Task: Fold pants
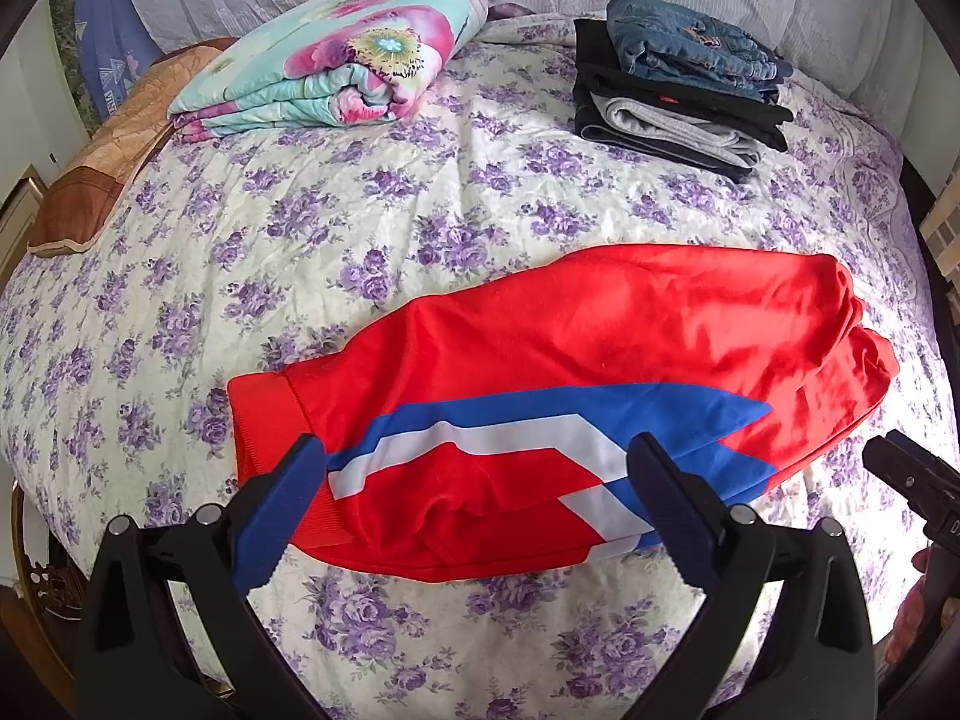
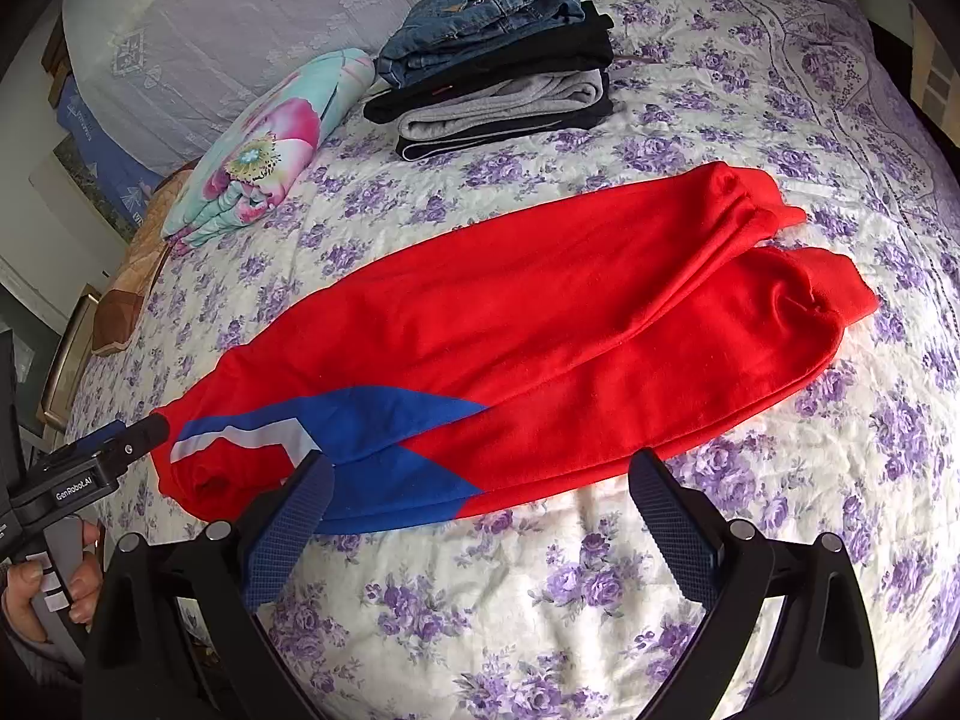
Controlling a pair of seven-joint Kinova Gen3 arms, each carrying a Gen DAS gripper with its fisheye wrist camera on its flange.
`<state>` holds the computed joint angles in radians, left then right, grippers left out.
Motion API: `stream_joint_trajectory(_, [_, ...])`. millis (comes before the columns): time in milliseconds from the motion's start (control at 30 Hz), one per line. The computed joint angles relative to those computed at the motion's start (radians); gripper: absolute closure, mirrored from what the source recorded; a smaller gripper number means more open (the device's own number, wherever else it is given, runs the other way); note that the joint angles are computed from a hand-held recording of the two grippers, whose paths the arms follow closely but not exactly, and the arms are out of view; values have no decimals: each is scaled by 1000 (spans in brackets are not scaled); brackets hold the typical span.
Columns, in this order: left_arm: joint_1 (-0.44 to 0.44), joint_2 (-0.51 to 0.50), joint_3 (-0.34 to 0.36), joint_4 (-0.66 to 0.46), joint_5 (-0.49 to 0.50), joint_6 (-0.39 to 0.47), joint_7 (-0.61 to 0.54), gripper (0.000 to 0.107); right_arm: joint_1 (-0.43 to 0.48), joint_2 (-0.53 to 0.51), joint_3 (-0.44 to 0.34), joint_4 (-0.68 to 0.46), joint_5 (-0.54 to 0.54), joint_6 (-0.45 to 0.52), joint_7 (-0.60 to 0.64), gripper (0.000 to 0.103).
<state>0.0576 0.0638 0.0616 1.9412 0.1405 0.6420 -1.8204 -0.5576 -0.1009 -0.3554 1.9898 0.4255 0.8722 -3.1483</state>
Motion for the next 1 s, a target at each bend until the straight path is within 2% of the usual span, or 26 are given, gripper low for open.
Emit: stream_joint_trajectory(1000, [-4, 6, -1, 8, 1, -4, -8, 9, 5, -3, 0, 8, -3, -8, 1, 4])
